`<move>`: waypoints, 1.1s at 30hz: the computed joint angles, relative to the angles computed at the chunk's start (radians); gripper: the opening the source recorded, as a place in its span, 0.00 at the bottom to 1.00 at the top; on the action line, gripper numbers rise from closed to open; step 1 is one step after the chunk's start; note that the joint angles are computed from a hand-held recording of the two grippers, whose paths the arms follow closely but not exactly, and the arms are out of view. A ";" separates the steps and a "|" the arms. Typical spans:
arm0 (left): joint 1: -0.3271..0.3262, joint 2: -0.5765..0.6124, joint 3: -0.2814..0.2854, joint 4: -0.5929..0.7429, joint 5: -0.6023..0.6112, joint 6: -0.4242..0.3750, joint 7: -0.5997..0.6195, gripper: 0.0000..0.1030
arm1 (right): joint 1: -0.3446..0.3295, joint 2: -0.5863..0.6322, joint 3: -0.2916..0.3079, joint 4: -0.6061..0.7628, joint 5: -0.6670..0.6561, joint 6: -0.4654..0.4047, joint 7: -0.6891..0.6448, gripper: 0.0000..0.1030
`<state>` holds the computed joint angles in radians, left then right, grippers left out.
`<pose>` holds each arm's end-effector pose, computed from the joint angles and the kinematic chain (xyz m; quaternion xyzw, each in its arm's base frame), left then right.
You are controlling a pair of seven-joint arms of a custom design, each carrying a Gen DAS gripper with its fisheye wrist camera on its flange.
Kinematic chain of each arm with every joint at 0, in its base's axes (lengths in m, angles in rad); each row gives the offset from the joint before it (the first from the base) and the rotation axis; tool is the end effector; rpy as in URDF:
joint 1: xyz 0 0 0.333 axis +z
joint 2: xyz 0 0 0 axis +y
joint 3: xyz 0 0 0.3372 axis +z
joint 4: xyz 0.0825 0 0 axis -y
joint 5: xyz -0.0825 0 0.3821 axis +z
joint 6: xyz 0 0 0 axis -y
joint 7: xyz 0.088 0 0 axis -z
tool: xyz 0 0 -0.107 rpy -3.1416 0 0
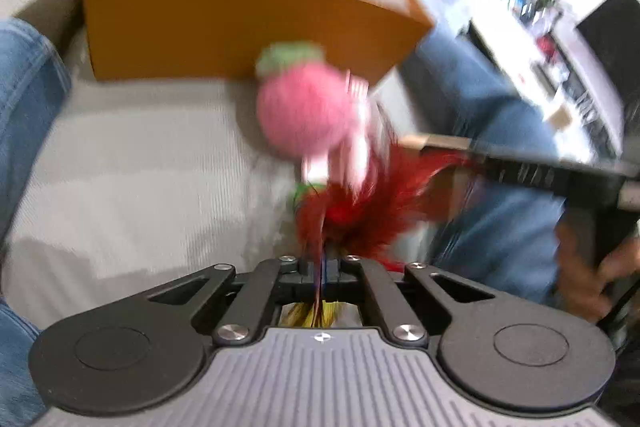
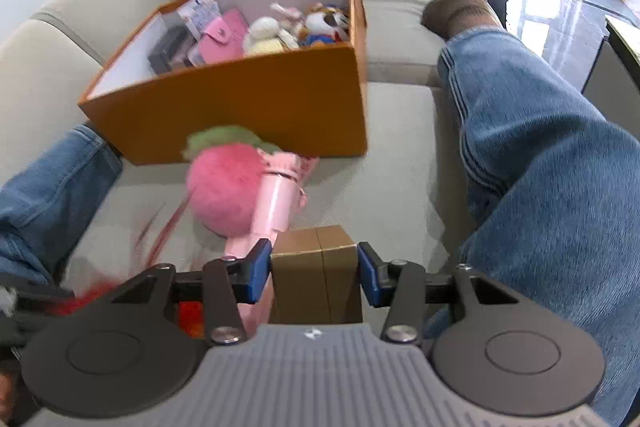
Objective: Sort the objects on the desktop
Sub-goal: 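Grasp red feather toy with left tool while right tool grasps small cardboard box, then carry feather toy in left tool while right tool carries cardboard box toward orange box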
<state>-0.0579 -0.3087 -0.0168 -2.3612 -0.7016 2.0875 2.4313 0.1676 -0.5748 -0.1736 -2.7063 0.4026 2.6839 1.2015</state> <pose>0.4465 -0.0659 0.4817 0.4502 -0.8411 0.2830 0.0988 0.3846 -0.0177 0.4760 -0.6883 0.6548 -0.1082 0.2928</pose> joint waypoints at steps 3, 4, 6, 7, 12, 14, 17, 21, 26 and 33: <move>0.001 -0.003 0.022 0.039 -0.064 -0.017 0.011 0.00 | 0.023 -0.013 -0.023 0.021 0.034 -0.029 -0.015 0.46; 0.003 -0.006 0.026 0.050 -0.083 -0.015 0.016 0.00 | 0.034 -0.016 -0.035 0.033 0.049 -0.042 -0.029 0.46; 0.000 -0.007 0.020 0.063 -0.111 0.007 0.020 0.00 | 0.050 -0.022 -0.049 0.055 0.079 -0.058 -0.055 0.46; -0.001 -0.006 0.020 0.070 -0.117 0.010 0.024 0.00 | 0.058 -0.024 -0.054 0.066 0.094 -0.060 -0.070 0.46; -0.018 0.002 -0.015 0.073 -0.016 0.006 0.079 0.05 | 0.053 -0.029 -0.028 0.078 0.113 -0.031 -0.087 0.46; -0.027 0.000 -0.030 0.047 0.029 0.018 0.093 0.23 | 0.045 -0.024 -0.023 0.077 0.110 -0.038 -0.080 0.46; -0.037 -0.020 -0.032 -0.007 0.041 0.075 0.116 0.61 | 0.040 -0.018 -0.027 0.071 0.116 -0.050 -0.077 0.46; -0.073 -0.036 -0.026 -0.065 -0.005 0.165 0.190 0.69 | 0.031 0.001 -0.029 0.074 0.122 -0.060 -0.076 0.47; -0.103 0.007 -0.036 -0.070 -0.047 0.224 0.169 0.63 | 0.030 -0.001 -0.027 0.069 0.133 -0.059 -0.086 0.47; -0.076 0.049 -0.017 -0.023 -0.139 0.153 0.142 0.03 | 0.060 -0.009 -0.061 0.084 0.184 -0.074 -0.146 0.47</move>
